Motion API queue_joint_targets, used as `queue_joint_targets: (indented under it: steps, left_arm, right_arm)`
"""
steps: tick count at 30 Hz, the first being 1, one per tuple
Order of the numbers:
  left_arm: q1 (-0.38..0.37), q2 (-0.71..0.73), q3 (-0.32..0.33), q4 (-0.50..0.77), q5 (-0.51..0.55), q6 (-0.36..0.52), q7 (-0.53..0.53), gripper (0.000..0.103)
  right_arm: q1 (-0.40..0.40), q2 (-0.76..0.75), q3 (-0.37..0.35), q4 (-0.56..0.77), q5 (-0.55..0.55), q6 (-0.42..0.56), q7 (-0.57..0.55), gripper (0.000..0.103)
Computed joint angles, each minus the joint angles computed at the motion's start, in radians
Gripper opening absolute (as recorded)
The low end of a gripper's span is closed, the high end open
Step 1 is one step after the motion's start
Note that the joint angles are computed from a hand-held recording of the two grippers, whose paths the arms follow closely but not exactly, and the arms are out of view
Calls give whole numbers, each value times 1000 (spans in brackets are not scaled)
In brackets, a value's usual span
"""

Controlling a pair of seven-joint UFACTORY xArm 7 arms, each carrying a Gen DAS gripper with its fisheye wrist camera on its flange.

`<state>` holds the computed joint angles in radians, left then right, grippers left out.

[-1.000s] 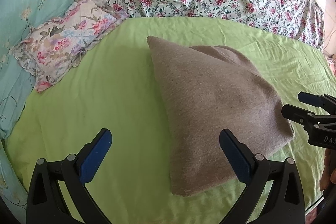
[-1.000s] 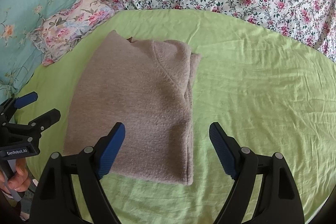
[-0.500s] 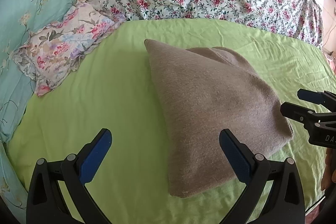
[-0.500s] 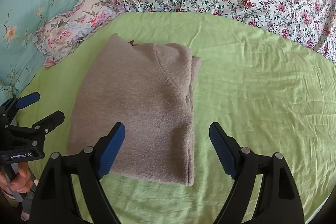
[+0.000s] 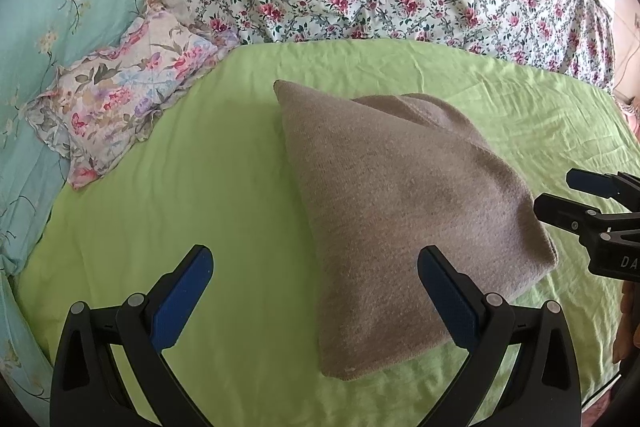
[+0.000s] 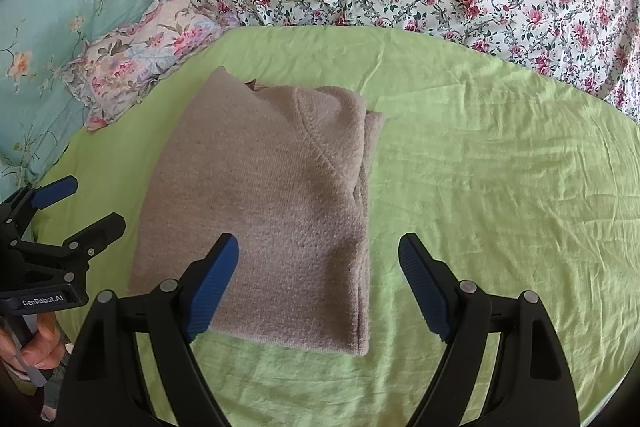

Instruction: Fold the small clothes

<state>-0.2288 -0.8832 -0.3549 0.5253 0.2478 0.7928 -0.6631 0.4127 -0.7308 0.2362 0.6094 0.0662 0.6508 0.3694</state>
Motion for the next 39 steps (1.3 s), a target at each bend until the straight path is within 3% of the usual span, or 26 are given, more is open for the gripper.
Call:
queue_joint_targets:
  steps: [39]
  left_arm:
    - [8,10,-1,4,11,-15,10,102]
  right_arm:
    - [1,12,2,8,-4,-13,13,83]
